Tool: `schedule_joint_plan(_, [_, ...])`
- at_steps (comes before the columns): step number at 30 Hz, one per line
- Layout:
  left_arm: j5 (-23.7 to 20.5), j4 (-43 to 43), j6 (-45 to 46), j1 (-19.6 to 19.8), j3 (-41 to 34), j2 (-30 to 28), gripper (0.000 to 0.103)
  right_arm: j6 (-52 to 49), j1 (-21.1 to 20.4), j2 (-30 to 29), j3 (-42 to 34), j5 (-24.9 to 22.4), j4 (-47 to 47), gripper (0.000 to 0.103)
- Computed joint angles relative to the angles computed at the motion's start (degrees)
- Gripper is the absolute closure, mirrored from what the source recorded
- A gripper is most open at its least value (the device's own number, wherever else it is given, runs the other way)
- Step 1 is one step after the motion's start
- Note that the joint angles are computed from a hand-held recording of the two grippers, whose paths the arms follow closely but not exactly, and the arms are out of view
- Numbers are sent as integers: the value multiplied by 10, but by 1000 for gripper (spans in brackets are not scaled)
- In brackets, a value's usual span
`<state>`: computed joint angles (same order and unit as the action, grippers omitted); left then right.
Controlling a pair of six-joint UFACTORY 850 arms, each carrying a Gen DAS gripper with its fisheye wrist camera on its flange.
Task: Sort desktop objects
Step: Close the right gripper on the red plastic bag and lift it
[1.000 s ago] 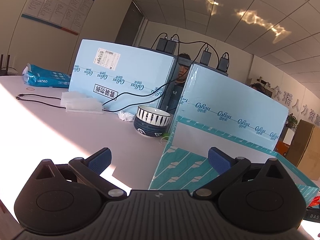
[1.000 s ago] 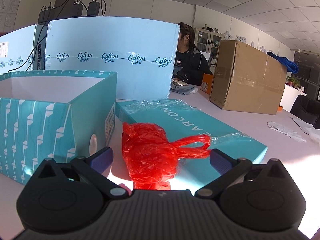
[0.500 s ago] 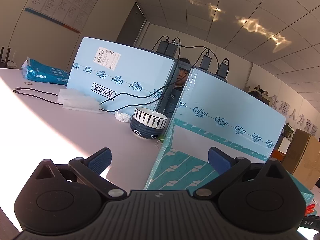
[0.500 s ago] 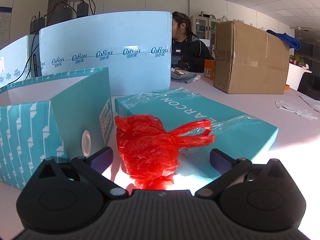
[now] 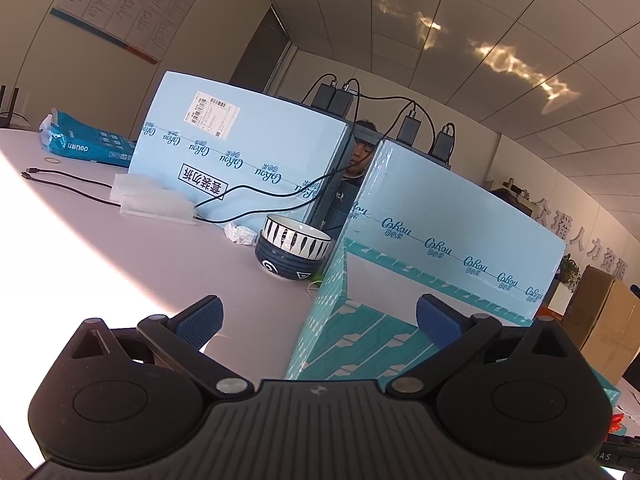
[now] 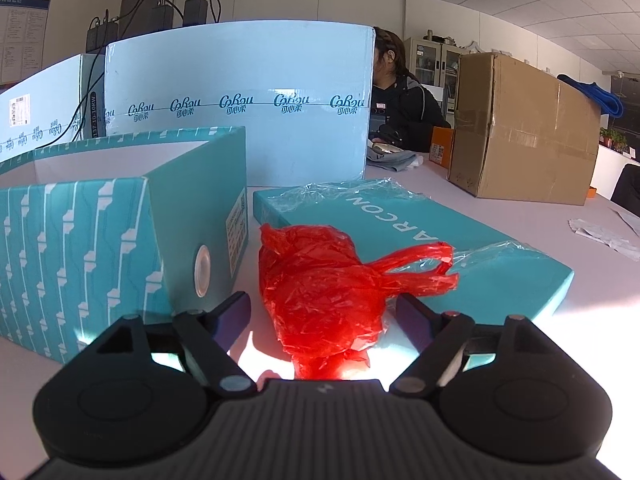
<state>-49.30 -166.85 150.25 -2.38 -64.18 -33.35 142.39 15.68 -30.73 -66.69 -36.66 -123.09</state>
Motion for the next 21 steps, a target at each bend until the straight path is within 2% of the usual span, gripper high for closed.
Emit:
schedule_joint_plan(1, [-1, 1, -1, 0, 0, 0, 0, -12, 0, -3, -4, 7, 8, 38])
schedule_joint_plan(3, [-1, 4, -5, 1, -1, -1, 0, -25, -2, -6, -10, 16, 19, 48])
schedule_joint_plan(5, [-3, 4, -7, 2, -1, -2, 0, -15, -4, -5, -8, 21, 12, 53])
schedule_joint_plan(11, [-3, 8, -14, 5, -2, -3, 0, 23, -5, -1, 2, 13, -9, 60])
schedule_joint_plan(21, [26, -11, 1, 6, 1, 8, 0, 58, 1, 2, 15, -26, -26, 62])
